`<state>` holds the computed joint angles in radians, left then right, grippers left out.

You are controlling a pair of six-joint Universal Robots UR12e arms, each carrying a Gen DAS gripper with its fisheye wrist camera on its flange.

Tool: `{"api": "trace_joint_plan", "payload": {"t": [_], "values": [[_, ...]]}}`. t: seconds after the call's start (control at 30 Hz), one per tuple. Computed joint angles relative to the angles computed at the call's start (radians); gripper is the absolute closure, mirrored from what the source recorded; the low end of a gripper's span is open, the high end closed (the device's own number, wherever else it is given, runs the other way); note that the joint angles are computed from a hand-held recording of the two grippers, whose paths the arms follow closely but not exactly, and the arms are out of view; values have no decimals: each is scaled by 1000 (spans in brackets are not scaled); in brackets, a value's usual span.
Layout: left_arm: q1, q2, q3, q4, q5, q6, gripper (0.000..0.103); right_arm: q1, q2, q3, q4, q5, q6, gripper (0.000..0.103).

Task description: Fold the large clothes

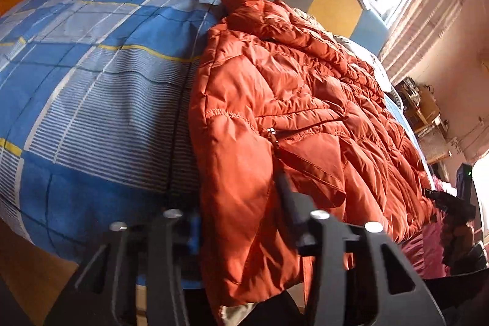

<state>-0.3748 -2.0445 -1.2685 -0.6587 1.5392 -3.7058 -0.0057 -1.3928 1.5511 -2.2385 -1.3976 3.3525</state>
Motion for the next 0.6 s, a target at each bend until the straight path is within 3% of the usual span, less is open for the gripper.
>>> {"api": "trace_joint_plan", "payload": {"t": [0.03, 0.1, 0.17, 0.37, 0.6], "values": [[0, -1, 6, -10, 2, 10, 77, 1, -3, 2, -1, -4, -9, 58], [1, 1, 11, -12, -6, 21, 89, 4, -8, 2, -8, -10, -24, 76], [2, 7, 9, -8, -7, 40, 93, 7, -11, -1, -16, -16, -40, 82], [8, 38, -28, 35, -47, 46, 96, 16, -26, -18, -2, -47, -101, 86], [13, 80, -79, 22, -73, 59, 96, 10, -42, -37, 65, -16, -159, 88]]}}
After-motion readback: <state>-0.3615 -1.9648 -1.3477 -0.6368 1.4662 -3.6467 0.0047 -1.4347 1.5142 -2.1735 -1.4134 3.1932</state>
